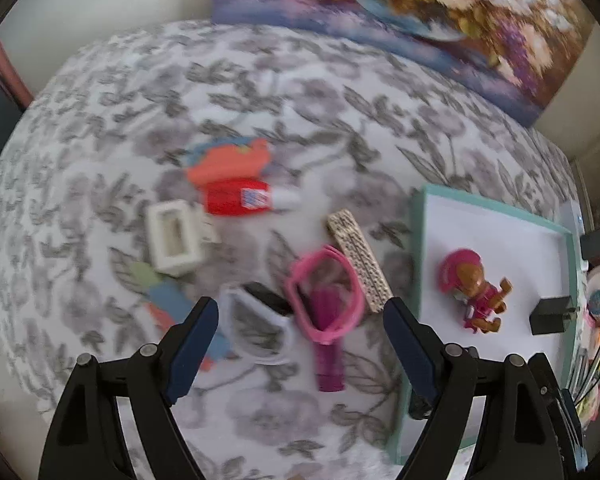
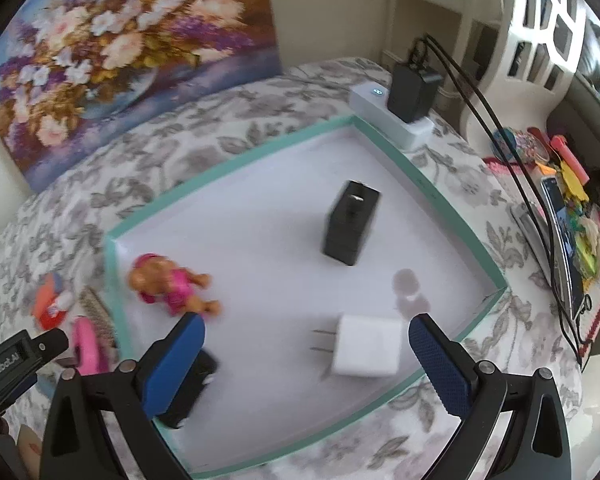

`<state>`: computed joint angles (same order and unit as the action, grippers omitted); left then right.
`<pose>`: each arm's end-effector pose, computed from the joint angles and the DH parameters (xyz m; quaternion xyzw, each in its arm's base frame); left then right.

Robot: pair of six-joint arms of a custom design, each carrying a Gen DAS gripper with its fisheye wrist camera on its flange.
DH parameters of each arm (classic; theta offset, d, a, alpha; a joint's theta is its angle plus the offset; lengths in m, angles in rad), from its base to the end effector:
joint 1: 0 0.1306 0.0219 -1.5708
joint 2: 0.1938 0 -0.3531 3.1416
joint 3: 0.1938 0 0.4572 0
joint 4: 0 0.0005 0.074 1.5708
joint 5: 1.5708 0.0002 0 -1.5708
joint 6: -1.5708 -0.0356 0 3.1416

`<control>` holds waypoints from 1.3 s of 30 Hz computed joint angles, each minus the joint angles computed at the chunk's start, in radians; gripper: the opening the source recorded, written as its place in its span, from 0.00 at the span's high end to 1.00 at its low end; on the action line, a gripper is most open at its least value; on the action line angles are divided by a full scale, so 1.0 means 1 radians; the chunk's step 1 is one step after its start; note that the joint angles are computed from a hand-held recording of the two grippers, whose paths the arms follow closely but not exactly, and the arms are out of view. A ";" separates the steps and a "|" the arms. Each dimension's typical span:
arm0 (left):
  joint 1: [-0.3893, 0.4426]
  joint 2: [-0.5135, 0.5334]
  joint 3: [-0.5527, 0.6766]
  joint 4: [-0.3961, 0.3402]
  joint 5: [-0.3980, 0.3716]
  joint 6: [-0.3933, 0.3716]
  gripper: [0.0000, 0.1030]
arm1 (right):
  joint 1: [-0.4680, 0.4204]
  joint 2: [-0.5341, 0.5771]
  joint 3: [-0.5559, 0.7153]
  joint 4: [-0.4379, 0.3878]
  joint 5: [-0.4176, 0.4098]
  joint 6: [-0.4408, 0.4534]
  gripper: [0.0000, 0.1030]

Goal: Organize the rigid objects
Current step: 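Withdraw both open tools from the tray toward the remaining pile, then grasp the pink-blue-green toy block with the left tool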

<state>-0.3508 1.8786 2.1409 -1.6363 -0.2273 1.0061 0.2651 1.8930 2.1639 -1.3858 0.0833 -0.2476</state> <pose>0.6170 -0.2178 0.4521 -0.3287 0.9326 0.0266 0.1468 0.6617 0.1760 0.4617 0.0009 0.9733 0.0180 0.2287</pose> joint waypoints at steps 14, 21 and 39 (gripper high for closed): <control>0.058 -0.267 -0.252 0.032 -0.146 0.035 0.17 | 0.134 -0.010 0.035 0.015 -0.117 0.050 0.00; 0.107 -0.374 -0.384 0.053 -0.121 0.080 0.17 | 0.193 0.001 0.016 0.012 -0.152 0.064 0.00; 0.161 -0.349 -0.488 0.110 0.097 0.094 0.17 | 0.248 0.010 -0.086 0.027 -0.093 0.063 0.00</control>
